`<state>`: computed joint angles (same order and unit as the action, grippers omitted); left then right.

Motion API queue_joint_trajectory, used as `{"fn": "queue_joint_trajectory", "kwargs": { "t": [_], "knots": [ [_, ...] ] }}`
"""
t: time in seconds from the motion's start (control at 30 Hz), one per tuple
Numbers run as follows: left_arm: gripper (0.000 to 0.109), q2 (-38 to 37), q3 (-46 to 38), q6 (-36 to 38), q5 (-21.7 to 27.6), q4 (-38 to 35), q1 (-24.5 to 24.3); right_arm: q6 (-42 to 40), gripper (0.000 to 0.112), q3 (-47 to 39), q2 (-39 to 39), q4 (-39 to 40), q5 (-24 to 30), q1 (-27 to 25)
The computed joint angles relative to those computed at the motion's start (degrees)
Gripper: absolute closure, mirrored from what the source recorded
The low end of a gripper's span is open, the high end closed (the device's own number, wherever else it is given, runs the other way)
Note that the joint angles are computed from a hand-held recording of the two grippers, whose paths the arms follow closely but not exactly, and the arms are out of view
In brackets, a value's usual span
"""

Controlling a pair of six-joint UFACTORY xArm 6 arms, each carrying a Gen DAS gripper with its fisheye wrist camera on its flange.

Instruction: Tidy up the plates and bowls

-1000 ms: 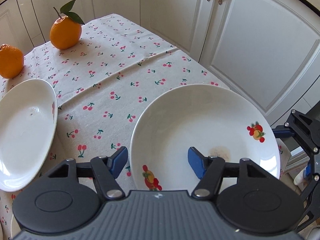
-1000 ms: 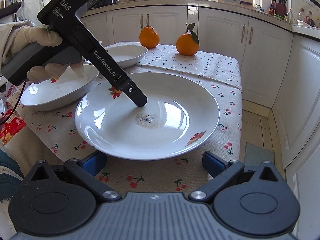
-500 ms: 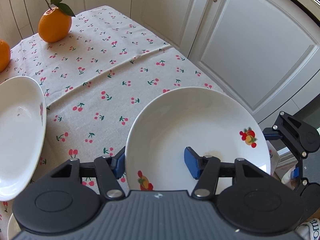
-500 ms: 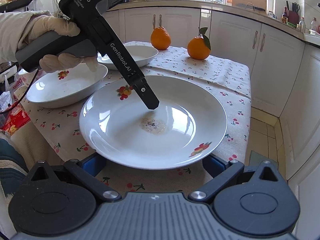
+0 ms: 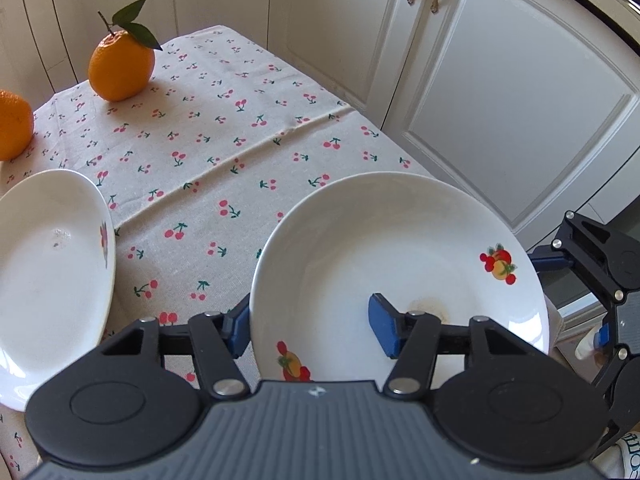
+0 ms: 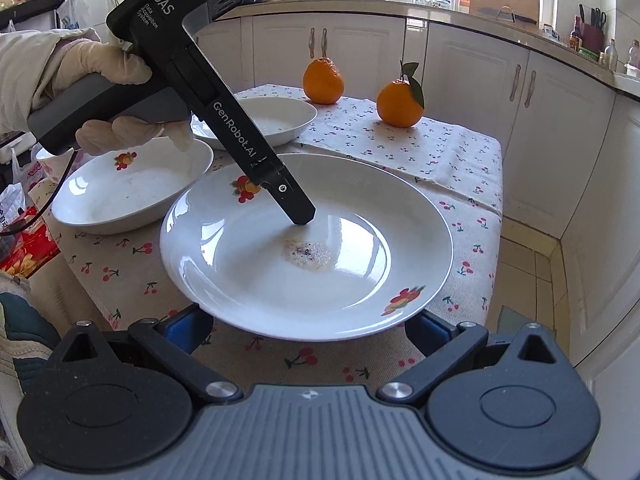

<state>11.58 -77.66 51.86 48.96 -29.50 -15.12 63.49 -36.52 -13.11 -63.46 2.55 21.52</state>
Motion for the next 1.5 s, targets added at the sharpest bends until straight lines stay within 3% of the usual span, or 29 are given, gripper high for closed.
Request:
{"fn": "queue_joint_trajectory", "kwargs": {
  "t": [0.17, 0.93, 1.37, 1.5],
  "knots": [
    [0.051, 1.5, -2.4, -0.6, -1.3, -0.3, -0.4, -6.4, 0.009, -1.5, 1.3, 4.2, -0.5, -1.4],
    [0.051, 17.0, -21.5, -5.7, -2.0, 1.2, -2.2, -19.6, 0.009, -6.3, 9.3, 13.6, -5.0, -6.6],
    [0.051, 21.5, -26.4, -7.3, -1.6, 2.0, -2.5, -17.7, 0.009, -8.3, 12.4, 12.3, -5.6, -8.1],
    [0.05, 21.9, -26.8, -7.3, -1.5, 1.8, -2.4, -14.6, 0.009, -9.0, 12.6, 8.7, -4.8, -8.1]
  ]
}}
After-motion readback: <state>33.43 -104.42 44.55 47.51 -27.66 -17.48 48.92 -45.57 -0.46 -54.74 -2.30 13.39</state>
